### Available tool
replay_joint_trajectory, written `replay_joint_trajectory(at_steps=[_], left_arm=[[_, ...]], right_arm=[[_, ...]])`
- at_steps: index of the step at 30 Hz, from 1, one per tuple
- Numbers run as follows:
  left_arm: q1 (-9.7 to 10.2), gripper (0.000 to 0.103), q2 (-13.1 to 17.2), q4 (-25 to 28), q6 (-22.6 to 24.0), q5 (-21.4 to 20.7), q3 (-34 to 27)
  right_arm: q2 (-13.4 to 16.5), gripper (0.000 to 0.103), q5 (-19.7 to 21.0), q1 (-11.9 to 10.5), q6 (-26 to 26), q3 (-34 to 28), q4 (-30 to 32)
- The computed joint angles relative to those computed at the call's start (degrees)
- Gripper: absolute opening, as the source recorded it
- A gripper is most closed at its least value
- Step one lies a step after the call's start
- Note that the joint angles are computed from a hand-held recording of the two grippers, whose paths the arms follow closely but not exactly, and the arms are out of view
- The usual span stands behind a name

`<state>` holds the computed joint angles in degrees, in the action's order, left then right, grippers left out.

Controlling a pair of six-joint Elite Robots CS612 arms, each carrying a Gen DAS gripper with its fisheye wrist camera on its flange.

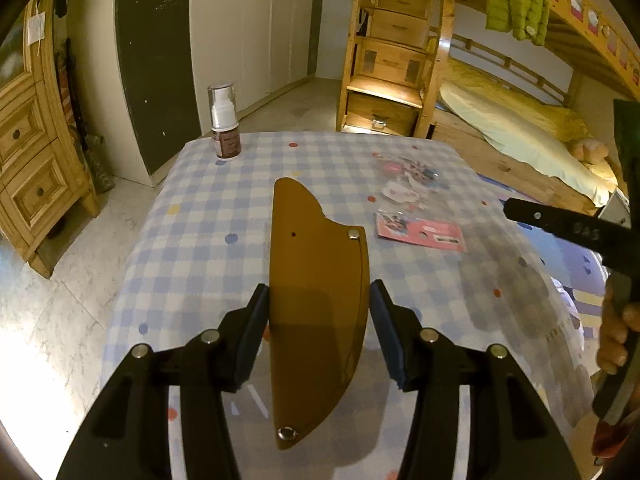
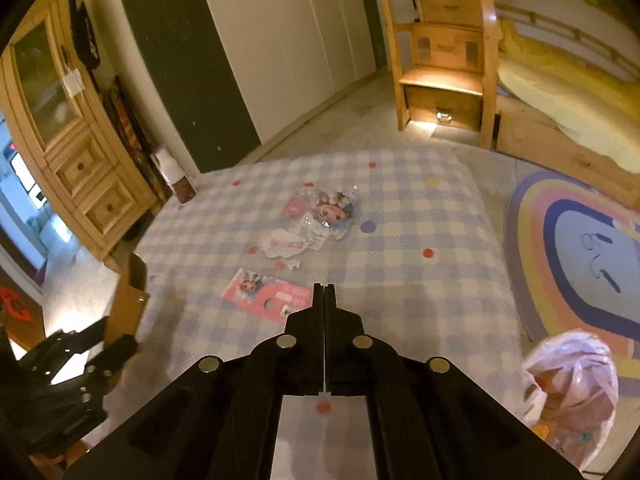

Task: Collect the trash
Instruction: 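Grasp the clear sticker bag and pink card with the right tool while the left tool holds cardboard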

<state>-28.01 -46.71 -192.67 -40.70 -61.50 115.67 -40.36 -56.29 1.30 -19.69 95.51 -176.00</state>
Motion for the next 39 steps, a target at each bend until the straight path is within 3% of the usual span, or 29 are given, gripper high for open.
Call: replay_joint_trajectory(at_steps=[8, 12, 14, 23, 29, 30, 31, 36, 39], left_arm=[[-1.08, 0.05, -0.72, 0.15, -0.68, 2.48, 0.85], [-0.36, 0.05, -0.68, 0.72, -0.58, 3.01, 0.59], [0.19, 0.05, -0.52, 0.88, -0.34, 3.12, 0.33], [3.62, 0.05, 1.65, 3.24, 1.33, 1.82, -3.71], [4.34, 0.05, 2.49, 3.33, 2.36, 0.87, -5.26], [4.29, 0.05, 2.52, 3.47, 2.23, 0.71, -5.3], [4.22, 0.05, 2.53, 3.58, 2.23, 0.69, -5.29], [3.44, 0.05, 1.9, 3.49, 1.39, 0.61, -4.16], [2.29, 0.05, 1.2, 2.86, 1.35, 1.09, -3.14]], right_arm=[[0.47, 0.005, -4.18, 1.25, -2.32, -0.12, -0.9], [1.95, 0.029, -5.67, 2.47, -2.57, -2.49, -0.7], [3.35, 0.031, -6.75, 3.25, -2.16, -4.97, -0.9], [8.44, 0.031, -8.32, 4.49, -0.39, -15.15, 4.15], [10.43, 0.03, -7.98, 4.52, -0.37, -19.13, 8.11], [10.45, 0.025, -7.47, 4.42, -0.5, -19.3, 8.78], [10.36, 0.006, -6.03, 4.13, -0.57, -19.25, 9.96], [8.13, 0.004, -4.07, 3.25, 0.2, -15.3, 7.26], [5.08, 0.004, -2.87, 1.97, 1.08, -10.01, 4.12]])
